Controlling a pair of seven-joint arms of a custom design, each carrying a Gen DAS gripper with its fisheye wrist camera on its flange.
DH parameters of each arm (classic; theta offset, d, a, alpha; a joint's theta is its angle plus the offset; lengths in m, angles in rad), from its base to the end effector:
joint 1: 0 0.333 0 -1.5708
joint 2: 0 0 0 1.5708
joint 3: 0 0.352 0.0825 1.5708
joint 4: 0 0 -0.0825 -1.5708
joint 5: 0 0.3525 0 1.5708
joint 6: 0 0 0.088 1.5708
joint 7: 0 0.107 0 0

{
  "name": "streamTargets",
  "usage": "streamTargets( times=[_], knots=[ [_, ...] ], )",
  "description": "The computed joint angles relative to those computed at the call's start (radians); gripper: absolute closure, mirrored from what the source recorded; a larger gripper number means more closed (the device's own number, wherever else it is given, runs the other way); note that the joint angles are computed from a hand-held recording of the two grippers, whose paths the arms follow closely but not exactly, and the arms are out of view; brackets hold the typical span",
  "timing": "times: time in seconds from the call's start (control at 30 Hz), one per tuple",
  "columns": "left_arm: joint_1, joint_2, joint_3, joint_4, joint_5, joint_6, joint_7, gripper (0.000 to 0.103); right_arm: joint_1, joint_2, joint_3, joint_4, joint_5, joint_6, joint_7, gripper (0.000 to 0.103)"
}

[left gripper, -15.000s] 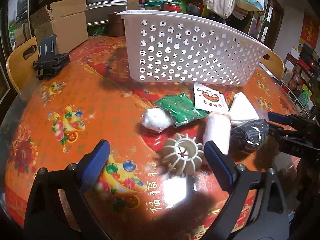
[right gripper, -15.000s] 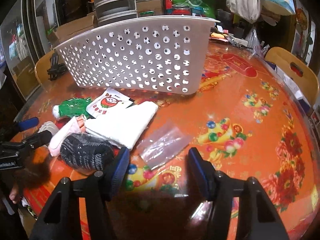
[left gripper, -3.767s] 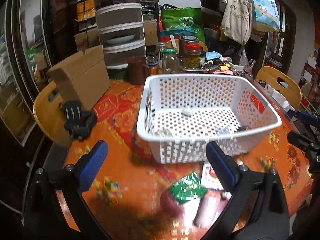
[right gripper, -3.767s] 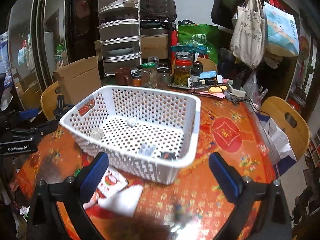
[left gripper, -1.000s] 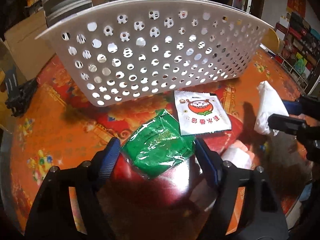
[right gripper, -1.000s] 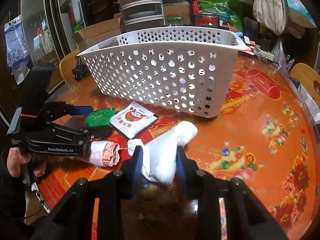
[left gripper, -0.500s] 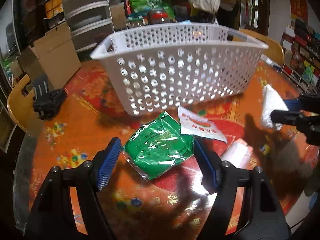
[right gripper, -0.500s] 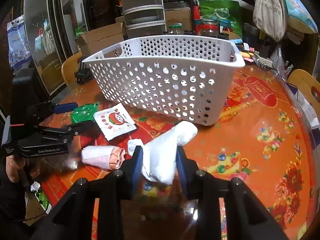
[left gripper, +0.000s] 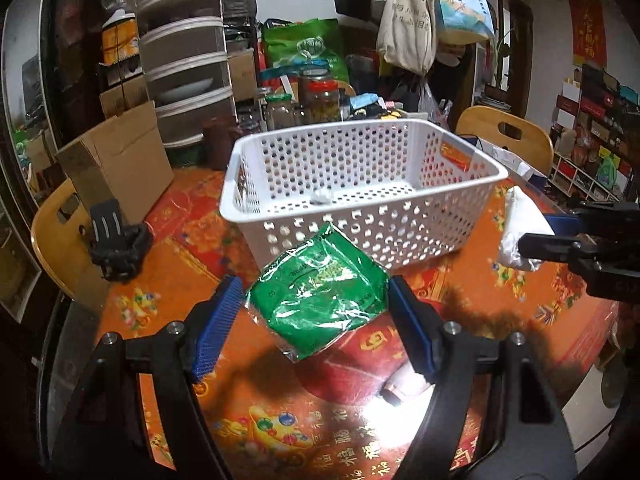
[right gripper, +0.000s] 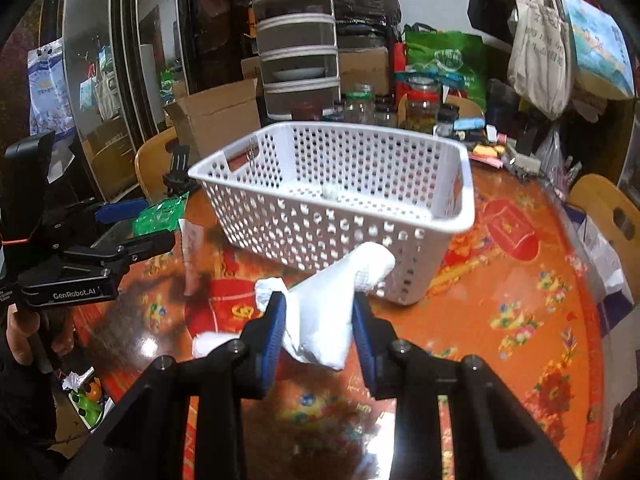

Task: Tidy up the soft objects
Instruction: 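Grasp the green packet with the left gripper while the right gripper lifts the white cloth, then lower the green packet and white cloth into the basket and open both grippers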

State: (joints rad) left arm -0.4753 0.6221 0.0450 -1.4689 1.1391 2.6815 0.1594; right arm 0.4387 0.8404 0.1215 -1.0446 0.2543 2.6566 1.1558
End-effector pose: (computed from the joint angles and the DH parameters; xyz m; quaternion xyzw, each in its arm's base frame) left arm 0.6593 -0.3431 0.4112 -0.6486 0.6140 -0.2907 0.3432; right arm 0.7165 0.3887 0.4615 -0.8365 0.3788 -0.1452 0.3683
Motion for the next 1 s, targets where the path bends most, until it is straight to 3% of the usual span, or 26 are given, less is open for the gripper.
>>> streamTargets(
  times=[0.13, 0.2, 0.33, 0.57, 0.67, 0.7, 0.77, 1.0],
  knots=[
    [0.000, 0.013, -0.023, 0.043, -0.067, -0.094, 0.103, 0.031, 0.010, 0.028, -0.019, 0.082, -0.018, -0.035, 0.024, 0.071],
    [0.001, 0.017, -0.026, 0.047, -0.078, -0.095, 0.125, 0.031, 0.011, 0.033, -0.021, 0.098, -0.023, -0.037, 0.028, 0.071],
    [0.019, 0.072, -0.070, 0.114, -0.198, -0.184, 0.314, 0.031, 0.014, 0.039, -0.023, 0.115, -0.031, -0.049, 0.034, 0.071],
    [-0.004, 0.059, -0.026, 0.085, -0.206, -0.138, 0.281, 0.031, 0.012, 0.035, -0.021, 0.105, -0.032, -0.047, 0.032, 0.071],
    [-0.027, 0.019, 0.006, 0.043, -0.141, -0.101, 0.206, 0.031, 0.011, 0.034, -0.021, 0.105, -0.032, -0.045, 0.032, 0.071],
    [-0.026, 0.015, 0.008, 0.038, -0.125, -0.091, 0.191, 0.031, 0.010, 0.032, -0.020, 0.101, -0.031, -0.042, 0.031, 0.071],
    [0.007, 0.042, -0.037, 0.075, -0.191, -0.128, 0.275, 0.031, 0.009, 0.033, -0.018, 0.105, -0.029, -0.042, 0.030, 0.071],
    [-0.003, 0.024, -0.011, 0.053, -0.171, -0.078, 0.219, 0.031, 0.015, 0.047, -0.029, 0.142, -0.038, -0.063, 0.046, 0.071]
  ],
)
